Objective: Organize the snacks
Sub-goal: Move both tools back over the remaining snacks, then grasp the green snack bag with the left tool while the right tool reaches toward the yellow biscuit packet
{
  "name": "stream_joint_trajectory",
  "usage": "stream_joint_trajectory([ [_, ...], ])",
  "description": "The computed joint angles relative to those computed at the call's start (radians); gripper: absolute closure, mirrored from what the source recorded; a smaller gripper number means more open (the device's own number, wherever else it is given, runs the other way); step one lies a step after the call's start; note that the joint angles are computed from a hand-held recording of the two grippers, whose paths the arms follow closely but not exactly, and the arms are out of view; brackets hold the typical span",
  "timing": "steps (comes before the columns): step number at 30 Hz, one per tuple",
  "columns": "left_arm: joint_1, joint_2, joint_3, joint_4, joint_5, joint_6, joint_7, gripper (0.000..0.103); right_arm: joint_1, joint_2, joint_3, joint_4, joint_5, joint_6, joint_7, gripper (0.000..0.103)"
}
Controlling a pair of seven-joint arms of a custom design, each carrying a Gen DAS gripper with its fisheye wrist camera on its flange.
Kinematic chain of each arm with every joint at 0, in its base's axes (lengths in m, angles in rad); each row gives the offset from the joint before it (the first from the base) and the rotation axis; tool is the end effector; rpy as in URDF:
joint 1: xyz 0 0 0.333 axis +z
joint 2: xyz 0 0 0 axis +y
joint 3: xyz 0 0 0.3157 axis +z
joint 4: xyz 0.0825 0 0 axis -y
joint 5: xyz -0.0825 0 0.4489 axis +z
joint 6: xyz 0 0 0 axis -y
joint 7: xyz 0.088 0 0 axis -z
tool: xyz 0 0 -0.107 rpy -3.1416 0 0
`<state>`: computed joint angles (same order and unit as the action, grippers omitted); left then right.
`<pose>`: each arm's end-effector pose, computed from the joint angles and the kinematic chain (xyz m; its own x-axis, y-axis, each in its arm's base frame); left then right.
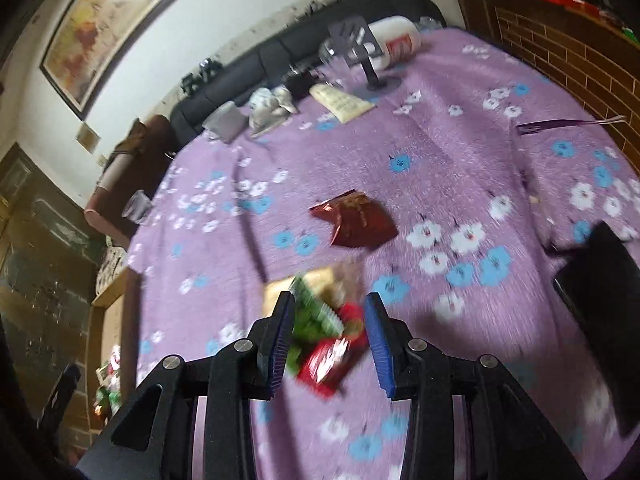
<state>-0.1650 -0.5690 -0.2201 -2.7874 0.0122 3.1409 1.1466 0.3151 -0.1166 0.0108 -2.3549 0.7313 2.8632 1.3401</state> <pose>0.4149 -0.1665 0.4381 -0.0956 -0.9738 0.2065 -0.6346 -0.1002 -0.7663 0.5556 0.1489 0.3967 0.0405 -0.9067 -0.4199 -0.8426 0.1948 -0.5020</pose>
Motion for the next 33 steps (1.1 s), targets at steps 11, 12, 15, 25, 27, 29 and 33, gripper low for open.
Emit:
stream_joint_trajectory([
  [11, -0.26, 0.174, 0.239, 0.08, -0.116, -0.004, 0.181, 0.069, -0.018, 0.108, 0.057, 0.117, 0.439, -0.214, -0.558, 0.064],
  [12, -0.267, 0.175, 0.243, 0.08, -0.131, -0.008, 0.195, 0.069, -0.022, 0.102, 0.046, 0.123, 0.541, -0.331, -0.672, 0.066],
  [15, -0.307, 0.176, 0.276, 0.085, -0.186, -0.031, 0.249, 0.069, -0.027, 0.052, 0.047, 0.096, 0.641, -0.363, -0.82, 0.065],
  [25, -0.22, 0.292, 0.126, 0.207, -0.25, -0.146, 0.217, 0.051, -0.037, 0.014, 0.018, 0.06, 0.74, -0.227, -0.796, 0.064],
  [27, -0.138, 0.326, 0.043, 0.239, -0.19, -0.155, 0.122, 0.05, -0.035, 0.004, 0.016, 0.056, 0.748, -0.223, -0.807, 0.064],
  [29, -0.066, 0.356, -0.021, 0.272, -0.094, -0.168, 0.033, 0.05, -0.031, -0.001, 0.017, 0.055, 0.759, -0.212, -0.813, 0.064],
  [33, -0.006, 0.423, -0.071, 0.337, 0.094, -0.178, -0.093, 0.051, -0.029, -0.002, 0.013, 0.06, 0.78, -0.211, -0.828, 0.064],
])
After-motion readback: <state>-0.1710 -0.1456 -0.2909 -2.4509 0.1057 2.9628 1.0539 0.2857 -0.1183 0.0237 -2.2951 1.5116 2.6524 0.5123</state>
